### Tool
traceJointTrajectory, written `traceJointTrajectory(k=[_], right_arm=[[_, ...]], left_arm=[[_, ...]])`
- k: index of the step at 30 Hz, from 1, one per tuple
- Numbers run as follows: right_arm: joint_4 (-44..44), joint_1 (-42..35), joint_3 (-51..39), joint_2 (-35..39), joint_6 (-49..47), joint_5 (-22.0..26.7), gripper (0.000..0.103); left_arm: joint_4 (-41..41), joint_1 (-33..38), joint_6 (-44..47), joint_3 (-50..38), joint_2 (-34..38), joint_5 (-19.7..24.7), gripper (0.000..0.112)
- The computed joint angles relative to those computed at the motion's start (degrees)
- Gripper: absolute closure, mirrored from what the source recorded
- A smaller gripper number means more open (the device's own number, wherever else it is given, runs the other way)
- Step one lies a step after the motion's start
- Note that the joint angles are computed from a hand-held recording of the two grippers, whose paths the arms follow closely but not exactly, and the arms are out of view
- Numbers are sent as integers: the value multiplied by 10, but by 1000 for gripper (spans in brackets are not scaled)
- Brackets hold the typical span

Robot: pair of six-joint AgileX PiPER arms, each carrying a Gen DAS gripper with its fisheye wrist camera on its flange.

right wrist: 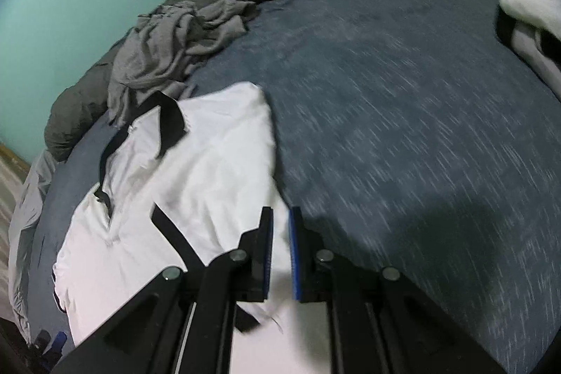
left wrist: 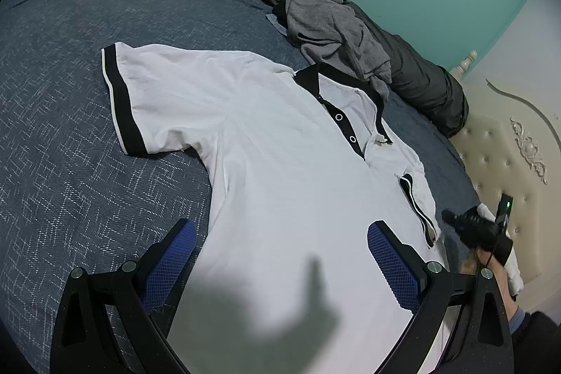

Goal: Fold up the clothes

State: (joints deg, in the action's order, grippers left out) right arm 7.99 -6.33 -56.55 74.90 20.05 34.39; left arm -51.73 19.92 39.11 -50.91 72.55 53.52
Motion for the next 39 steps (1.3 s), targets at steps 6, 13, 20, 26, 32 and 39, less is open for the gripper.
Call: traceJointTrajectory(k=[6, 13, 20, 26, 32, 39], right_arm=[[-7, 12, -66, 86, -3, 16, 95], [-61, 33, -73, 108, 49, -5, 95], [-36, 67, -111, 137, 23, -23, 95], [-46, 119, -175, 194, 31, 11, 95], [-52, 122, -201, 211, 37, 34, 95], [23, 117, -52, 37, -5, -31, 95]], left_arm=[[2, 1, -1, 0, 3, -2, 12], [-1, 5, 1, -2, 7, -1, 12], [0, 4, -1, -3, 9, -2, 12], [1, 4, -2, -1, 13, -2, 12], [-3, 12, 3, -3, 12, 3, 12], [-9, 42, 9, -13, 12, 15, 12]])
